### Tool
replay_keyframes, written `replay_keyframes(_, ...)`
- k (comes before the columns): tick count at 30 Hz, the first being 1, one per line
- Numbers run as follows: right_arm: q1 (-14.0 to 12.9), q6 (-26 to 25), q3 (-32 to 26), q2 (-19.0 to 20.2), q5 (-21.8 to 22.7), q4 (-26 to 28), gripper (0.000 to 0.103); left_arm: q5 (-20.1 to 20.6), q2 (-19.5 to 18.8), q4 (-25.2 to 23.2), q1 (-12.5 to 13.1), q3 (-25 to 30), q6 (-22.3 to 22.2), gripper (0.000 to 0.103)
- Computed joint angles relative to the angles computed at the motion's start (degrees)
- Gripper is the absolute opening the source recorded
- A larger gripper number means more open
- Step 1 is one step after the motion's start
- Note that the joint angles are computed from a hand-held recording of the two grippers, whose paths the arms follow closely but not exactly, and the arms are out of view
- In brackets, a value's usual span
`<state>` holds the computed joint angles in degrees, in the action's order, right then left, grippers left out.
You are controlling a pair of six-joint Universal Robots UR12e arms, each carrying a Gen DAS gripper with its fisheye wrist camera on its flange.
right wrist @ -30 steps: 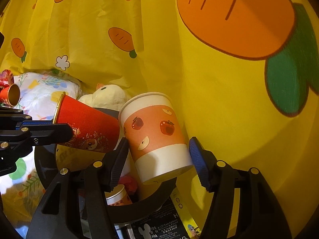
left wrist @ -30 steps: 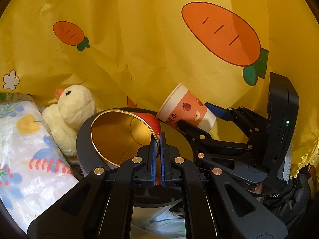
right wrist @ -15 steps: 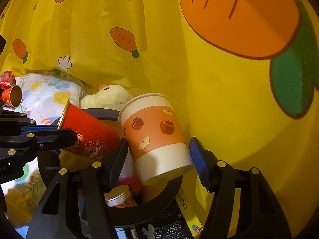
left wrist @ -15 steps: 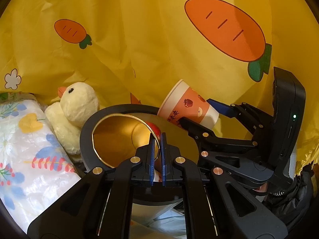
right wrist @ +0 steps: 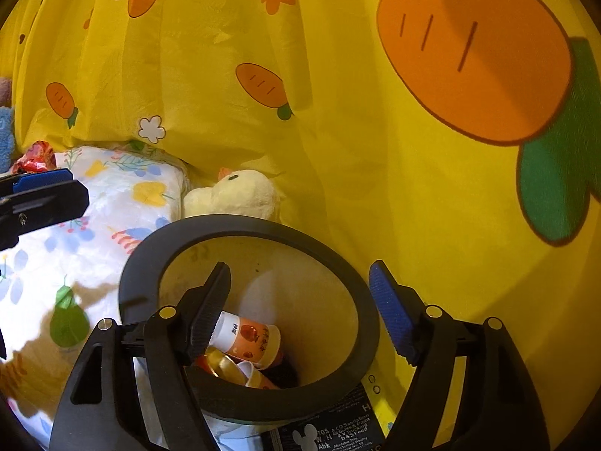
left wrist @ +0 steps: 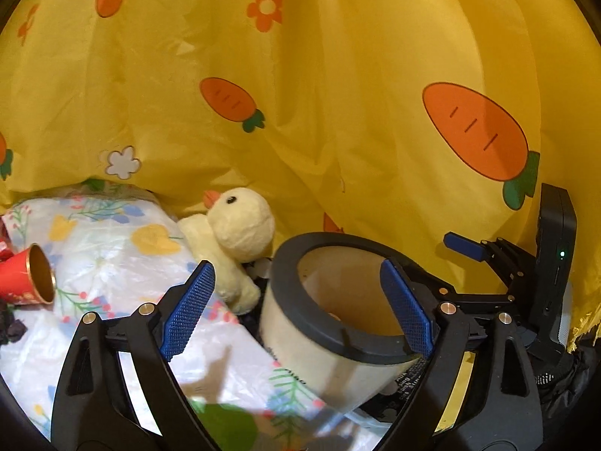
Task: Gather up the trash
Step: 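Move both open tools back over the remaining trash pile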
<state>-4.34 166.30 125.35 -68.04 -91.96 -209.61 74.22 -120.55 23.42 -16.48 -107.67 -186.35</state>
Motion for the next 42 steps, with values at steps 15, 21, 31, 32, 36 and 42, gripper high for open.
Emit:
replay_keyframes(15,6.4,-1.2,-2.1,1.9,9.3,3.3,0.075,24.7,7.5,5.4,6.2,-13.4,-2.5,0.093)
replay_keyframes(21,10.3,-1.2,-4.4,3.3,11.5,5.1,0.075,29.7,9.4,6.4,9.0,-16.5,-3.5,0.093)
replay_keyframes(31,15.8,1.4,-9.4,6.0,9.9,6.9,0.075,31.2,10.6,6.4,12.6,-18.8,-5.0,0.093)
replay_keyframes(32,16.1,2.3,-10.0,6.4,9.5,6.9,0.075,31.3,10.6,6.3,13.0,-18.8,-5.1,0.093)
replay_keyframes(36,17.1,6.3,-13.2,7.9,9.1,8.8,0.081,31.8,10.7,6.6,14.4,-18.9,-5.7,0.093)
replay_keyframes(42,18.0,10.0,-19.2,9.9,10.9,17.9,0.081,32.9,10.7,7.4,16.5,-18.8,-6.1,0.093)
